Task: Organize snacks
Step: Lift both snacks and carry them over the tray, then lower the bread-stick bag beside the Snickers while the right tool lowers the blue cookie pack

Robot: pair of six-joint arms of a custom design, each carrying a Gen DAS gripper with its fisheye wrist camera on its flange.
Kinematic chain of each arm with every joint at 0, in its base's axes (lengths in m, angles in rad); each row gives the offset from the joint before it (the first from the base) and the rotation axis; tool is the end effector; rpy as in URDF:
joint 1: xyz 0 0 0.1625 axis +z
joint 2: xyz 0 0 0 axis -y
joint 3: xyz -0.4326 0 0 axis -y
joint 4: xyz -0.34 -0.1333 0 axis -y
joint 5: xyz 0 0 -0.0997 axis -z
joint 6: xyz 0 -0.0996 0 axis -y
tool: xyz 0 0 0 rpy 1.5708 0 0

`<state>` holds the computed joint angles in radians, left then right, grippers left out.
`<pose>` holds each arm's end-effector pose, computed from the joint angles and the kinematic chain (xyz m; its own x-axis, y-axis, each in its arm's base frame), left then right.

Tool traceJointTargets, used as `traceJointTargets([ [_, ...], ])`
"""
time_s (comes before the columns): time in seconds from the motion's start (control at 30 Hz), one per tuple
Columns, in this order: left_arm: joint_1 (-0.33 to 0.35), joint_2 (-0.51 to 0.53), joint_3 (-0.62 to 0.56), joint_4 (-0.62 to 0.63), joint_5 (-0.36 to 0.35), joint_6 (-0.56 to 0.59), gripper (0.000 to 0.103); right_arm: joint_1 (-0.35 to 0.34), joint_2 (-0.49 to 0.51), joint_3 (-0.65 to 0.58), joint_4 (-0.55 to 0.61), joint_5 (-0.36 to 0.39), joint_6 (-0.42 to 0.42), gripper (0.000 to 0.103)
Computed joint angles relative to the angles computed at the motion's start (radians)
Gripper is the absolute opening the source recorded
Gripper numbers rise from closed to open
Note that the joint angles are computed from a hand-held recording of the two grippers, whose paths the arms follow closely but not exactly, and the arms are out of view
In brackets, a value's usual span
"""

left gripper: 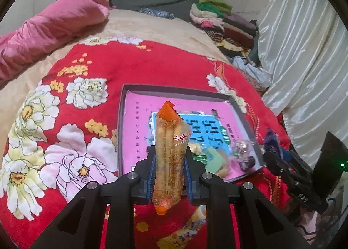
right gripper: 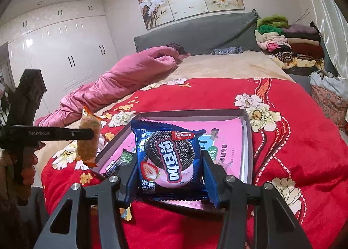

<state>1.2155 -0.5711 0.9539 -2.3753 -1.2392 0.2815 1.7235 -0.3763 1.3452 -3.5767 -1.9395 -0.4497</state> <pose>-0.1260 -0.8160 0.2242 -0.8079 0.4336 -0.3990 0.5640 0.7651 -0.3107 0.2066 -0.7023 0.0798 -0.8391 -0.0702 0.5394 -0.4910 0.5245 -0.6956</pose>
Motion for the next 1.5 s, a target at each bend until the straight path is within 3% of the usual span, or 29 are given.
traceJointTargets([
  [0.33,0.015,0.048,-0.053,0.033,0.044,-0.015,0.023,-0.005,0.002,-0.016,0.01,-0.013,0.024,0.052],
  [0.77,0.026,0.097,-0.122,0.066,0.084,-0.021,0.023,-0.012,0.025,-0.079,0.109,-0.06,0.037,0.052],
  [1.23,0.027,0.112,-0.139,0.089,0.09,-0.021,0.023,-0.004,0.069,-0.167,0.221,-0.099,-0.009,0.052],
  [1.5,0.026,0.111,-0.133,0.093,0.085,-0.024,0.023,-0.001,0.084,-0.188,0.225,-0.118,-0.026,0.052],
])
